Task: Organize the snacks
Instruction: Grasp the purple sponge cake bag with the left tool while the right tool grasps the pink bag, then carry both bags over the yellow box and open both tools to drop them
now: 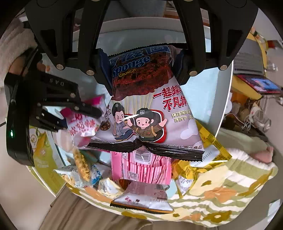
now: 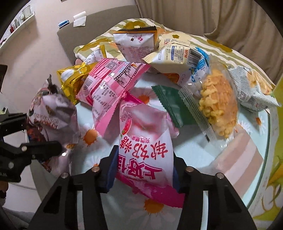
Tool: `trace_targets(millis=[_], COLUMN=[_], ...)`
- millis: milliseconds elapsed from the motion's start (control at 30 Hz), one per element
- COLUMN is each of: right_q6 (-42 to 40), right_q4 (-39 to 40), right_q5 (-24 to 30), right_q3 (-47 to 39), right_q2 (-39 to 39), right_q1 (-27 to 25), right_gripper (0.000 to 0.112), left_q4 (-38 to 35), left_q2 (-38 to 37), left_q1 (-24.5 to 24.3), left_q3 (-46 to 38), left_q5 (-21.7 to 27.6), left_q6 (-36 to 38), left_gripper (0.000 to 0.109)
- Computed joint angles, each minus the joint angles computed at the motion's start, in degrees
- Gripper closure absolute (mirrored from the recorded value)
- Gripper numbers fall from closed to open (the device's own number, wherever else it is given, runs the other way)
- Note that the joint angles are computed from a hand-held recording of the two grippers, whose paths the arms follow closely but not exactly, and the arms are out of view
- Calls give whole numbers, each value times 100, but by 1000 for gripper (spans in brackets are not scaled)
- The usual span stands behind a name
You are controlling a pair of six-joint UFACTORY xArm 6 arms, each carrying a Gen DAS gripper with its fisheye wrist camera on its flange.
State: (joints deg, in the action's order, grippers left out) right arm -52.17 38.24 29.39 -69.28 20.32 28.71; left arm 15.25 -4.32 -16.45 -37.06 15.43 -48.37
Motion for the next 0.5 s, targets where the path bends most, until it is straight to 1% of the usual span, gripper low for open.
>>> trace_targets(millis=[300,500], right_q6=[408,728], right_q4=[15,3], right_q5=[-31,-145], right_q3=[672,975], right_q2=[-818,-1464], right_q1=[-96,-254], right_gripper=[68,68], left_q4=[-44,22], left_q2=[-388,-638], left_q1=[-78,-112], left_q3=[16,-170], left_q5=[164,238], left_q6=[204,364], left_gripper=[54,54])
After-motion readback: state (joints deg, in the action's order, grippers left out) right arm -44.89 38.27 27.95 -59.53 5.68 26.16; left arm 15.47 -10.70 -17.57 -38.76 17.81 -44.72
